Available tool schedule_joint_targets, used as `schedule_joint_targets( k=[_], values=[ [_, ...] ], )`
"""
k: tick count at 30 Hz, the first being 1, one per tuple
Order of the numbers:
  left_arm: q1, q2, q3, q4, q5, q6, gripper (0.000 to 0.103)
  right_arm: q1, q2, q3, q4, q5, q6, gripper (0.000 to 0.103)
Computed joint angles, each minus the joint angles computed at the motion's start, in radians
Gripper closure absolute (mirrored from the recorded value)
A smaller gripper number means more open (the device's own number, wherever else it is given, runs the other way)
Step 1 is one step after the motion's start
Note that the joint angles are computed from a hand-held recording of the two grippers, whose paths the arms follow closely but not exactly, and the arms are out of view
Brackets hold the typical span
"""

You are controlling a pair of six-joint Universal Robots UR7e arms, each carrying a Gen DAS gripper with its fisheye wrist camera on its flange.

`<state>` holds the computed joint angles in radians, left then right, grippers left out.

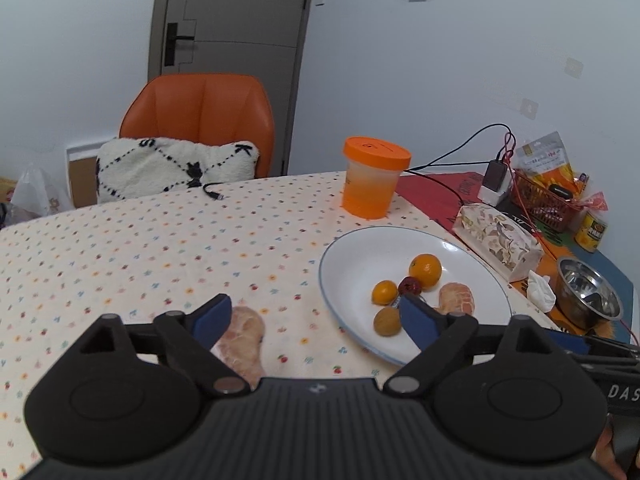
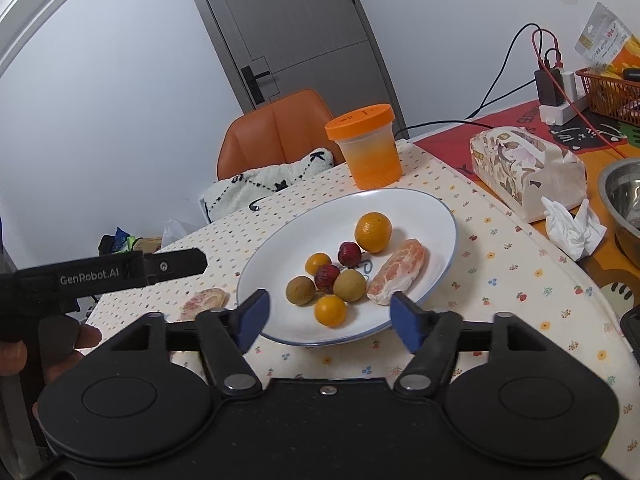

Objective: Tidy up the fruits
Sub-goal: 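Move both tools back toward the large orange and pomelo segment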

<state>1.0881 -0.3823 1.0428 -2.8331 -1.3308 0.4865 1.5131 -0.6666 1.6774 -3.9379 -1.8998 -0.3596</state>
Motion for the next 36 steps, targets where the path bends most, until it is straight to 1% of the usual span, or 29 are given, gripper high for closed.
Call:
schedule_joint_targets(
  k=[4,6,8,11,17,22,28,36],
  values=[
    [0.005,-0.022,0.021,0.004,0.007,-0.013,0.007,0.011,0.005,0.002,-0.019,-0.011,-0.009,0.018],
    [0.01,-0.036,0.029,0.023,0.003,-0.023,0.007,0.018,0.01,0.002,-0.031,-0.019,-0.02,0.015],
    [0.015,-0.052,0.039,0.042,-0.009,-0.028,0.007,0.024,0.014,0.001,-0.043,-0.027,-0.029,0.006],
    [0.019,-0.075,0.066,0.032,-0.006,-0.04,0.006,0.032,0.019,0.001,-0.056,-0.035,-0.039,0.0],
    [0.031,-0.107,0.095,0.028,-0.001,-0.072,0.0,0.041,0.023,0.008,-0.068,-0.04,-0.026,0.0],
    [0.042,-0.126,0.113,0.014,0.002,-0.095,0.0,0.05,0.03,0.007,-0.064,-0.048,-0.03,0.0],
    [0.054,-0.138,0.124,0.007,0.013,-0.101,0.0,0.059,0.037,0.003,-0.049,-0.035,-0.033,0.0],
    [0.071,-0.139,0.115,0.008,0.0,-0.101,0.001,0.072,0.05,-0.013,-0.018,-0.035,-0.035,0.0]
  ],
)
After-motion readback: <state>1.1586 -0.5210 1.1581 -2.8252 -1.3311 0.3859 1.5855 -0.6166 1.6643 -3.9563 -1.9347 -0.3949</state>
